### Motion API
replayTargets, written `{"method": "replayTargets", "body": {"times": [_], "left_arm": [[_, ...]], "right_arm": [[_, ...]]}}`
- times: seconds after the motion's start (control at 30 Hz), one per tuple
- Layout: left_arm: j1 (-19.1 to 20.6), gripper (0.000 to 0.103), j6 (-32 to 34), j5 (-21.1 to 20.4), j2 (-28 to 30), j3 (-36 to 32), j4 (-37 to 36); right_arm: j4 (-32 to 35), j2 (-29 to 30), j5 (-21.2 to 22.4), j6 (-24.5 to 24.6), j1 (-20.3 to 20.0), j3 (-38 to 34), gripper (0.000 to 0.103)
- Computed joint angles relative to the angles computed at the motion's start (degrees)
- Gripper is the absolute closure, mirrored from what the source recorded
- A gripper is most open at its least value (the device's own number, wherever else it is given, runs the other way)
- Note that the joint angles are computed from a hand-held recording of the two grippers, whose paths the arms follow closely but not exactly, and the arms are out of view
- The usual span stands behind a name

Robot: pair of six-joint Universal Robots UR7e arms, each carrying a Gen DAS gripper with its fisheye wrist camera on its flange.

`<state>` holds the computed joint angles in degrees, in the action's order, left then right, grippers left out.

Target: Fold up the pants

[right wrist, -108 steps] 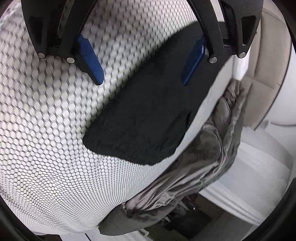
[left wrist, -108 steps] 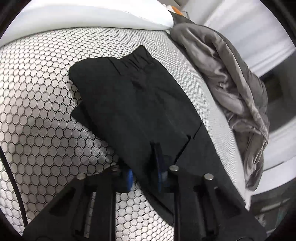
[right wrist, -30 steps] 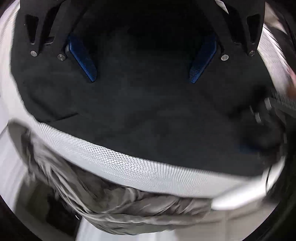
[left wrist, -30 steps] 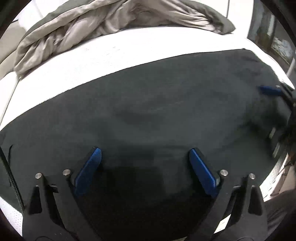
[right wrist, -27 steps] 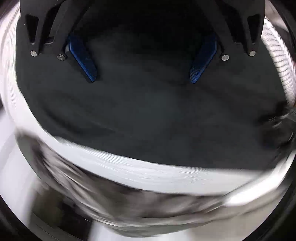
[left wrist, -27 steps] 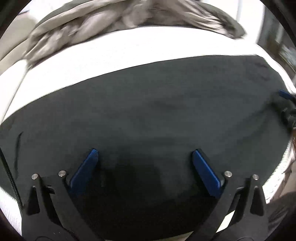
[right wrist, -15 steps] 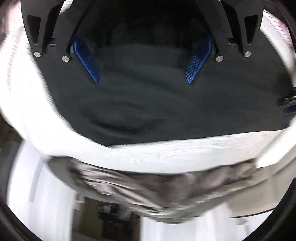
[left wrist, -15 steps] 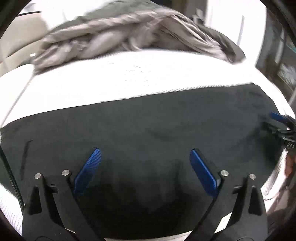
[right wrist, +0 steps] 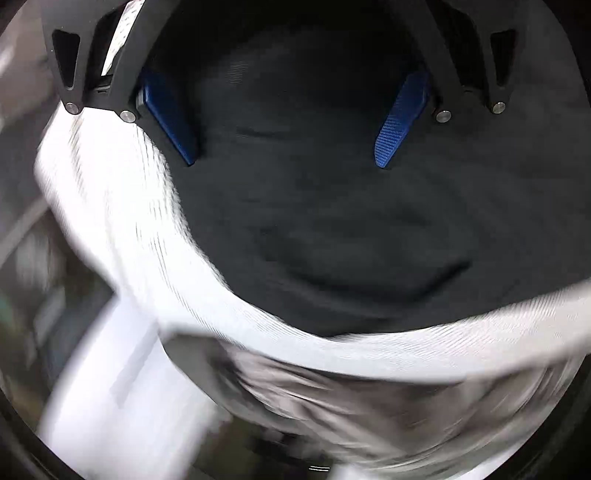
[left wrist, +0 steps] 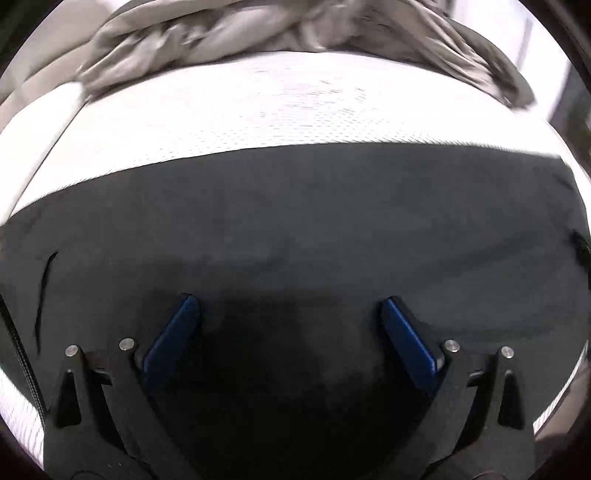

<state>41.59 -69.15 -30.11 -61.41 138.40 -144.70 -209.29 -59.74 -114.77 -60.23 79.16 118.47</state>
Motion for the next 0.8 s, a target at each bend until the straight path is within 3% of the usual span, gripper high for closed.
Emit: {"method": "replayTargets", "body": {"times": [0.07, 0.1, 0.13, 0.2, 0.33, 0.43, 0.5, 0.53, 0.6, 0.67, 0.73, 0.8], "left_arm": [[-1.4, 0.005, -2.8, 0.6, -1.1, 1.0, -0.9], [-2.5, 0.005, -1.9, 1.2, -0.9, 1.5, -4.2], [-3.6, 0.005, 1.4, 1.8, 0.6, 1.8, -9.8], [-3.4, 0.005, 9.7, 2.4, 4.0, -0.3, -15.9], [-1.8, 0.005, 19.4, 1.7, 10.7, -7.0, -16.0], [0.2, 0.005, 22.4, 0.3, 14.0, -11.5, -12.6], [2.2, 0.004, 22.0, -1.5, 14.0, -12.7, -9.2], [2.4, 0.004, 22.2, -2.5, 13.9, -12.0, -11.0], [2.8, 0.0, 19.2, -2.2, 11.1, -9.5, -9.2], [3.4, 0.0, 12.9, -1.4, 6.5, -7.2, -1.8], [4.3, 0.0, 6.1, -0.1, 2.2, -5.6, 2.9], [5.1, 0.007, -5.2, 3.0, -2.0, -5.1, 12.7]], "right_arm": [[1.8, -1.5, -0.1, 2.1, 0.2, 0.2, 0.006], [-0.8, -1.2, -0.9, -0.4, 0.8, 1.0, 0.006], [-4.1, -1.5, 0.3, -4.4, 1.6, 3.1, 0.006], [-3.3, -2.8, 3.8, -6.4, 2.3, 5.9, 0.006], [16.6, -7.7, 9.2, 0.0, 6.2, 9.0, 0.005], [23.2, -3.8, 6.2, 0.7, 8.9, 6.1, 0.005], [23.3, 1.0, 2.4, 0.9, 10.1, 3.3, 0.005], [23.0, 2.7, 1.6, -1.4, 10.0, 2.5, 0.005], [22.4, 2.9, 2.2, -7.7, 8.5, 0.7, 0.005], [14.3, 3.7, 2.0, -13.1, 6.9, -0.7, 0.004], [8.0, 5.1, -1.2, -13.8, 5.5, -4.2, 0.004], [5.2, 6.6, -5.1, -9.8, 4.3, -9.1, 0.004]]}}
